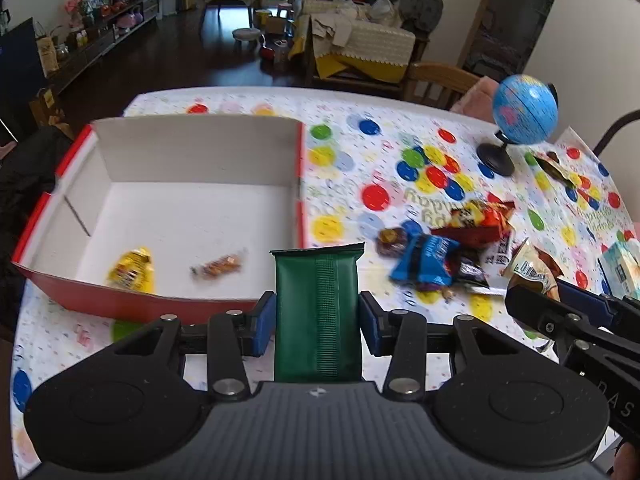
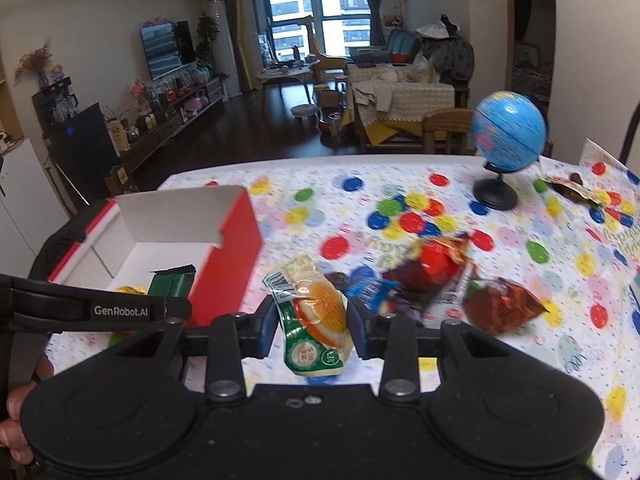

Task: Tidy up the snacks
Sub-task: 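Carry the green bar and orange-and-green packet into the box and release both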

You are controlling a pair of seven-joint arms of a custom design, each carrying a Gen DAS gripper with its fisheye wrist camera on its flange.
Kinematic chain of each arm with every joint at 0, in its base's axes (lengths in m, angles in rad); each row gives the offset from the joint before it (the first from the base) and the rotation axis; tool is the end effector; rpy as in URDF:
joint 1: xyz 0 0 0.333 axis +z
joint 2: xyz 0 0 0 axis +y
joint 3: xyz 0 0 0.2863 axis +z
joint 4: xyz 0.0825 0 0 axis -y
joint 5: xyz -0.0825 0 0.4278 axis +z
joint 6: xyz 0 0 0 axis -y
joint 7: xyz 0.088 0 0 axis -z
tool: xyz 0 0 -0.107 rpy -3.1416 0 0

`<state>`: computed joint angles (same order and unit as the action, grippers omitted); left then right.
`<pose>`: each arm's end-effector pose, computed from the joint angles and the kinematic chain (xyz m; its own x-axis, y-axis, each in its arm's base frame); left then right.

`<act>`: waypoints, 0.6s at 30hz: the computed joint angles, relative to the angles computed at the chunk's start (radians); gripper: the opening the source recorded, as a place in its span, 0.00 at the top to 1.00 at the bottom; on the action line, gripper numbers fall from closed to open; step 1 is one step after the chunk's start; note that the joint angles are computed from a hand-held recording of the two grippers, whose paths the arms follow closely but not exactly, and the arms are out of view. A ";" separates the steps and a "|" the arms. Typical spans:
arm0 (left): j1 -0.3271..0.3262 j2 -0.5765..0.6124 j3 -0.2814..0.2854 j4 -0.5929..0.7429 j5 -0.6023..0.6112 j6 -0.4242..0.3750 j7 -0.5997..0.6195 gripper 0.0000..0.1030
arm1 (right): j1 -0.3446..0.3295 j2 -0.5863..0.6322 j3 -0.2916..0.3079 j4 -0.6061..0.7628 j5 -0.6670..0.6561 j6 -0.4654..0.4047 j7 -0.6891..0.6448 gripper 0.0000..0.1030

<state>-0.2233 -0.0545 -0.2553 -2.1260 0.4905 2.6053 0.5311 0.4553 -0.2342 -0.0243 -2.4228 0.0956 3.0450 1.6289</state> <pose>0.5371 -0.2912 0.4396 0.1531 -0.9781 0.1408 -0.7913 -0.2067 -0.5755 0.5016 0.2223 0.4461 0.3286 -0.9359 -0.1269 -0.6544 -0.1288 -0.7451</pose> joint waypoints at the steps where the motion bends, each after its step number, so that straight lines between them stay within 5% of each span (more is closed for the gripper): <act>1: 0.003 -0.015 0.006 -0.015 -0.008 0.007 0.011 0.58 | 0.001 0.007 0.008 0.009 -0.001 0.001 0.007 0.65; 18: 0.156 -0.163 0.017 -0.172 -0.093 0.088 0.158 0.58 | -0.053 0.186 0.169 0.219 -0.297 -0.021 0.326 0.65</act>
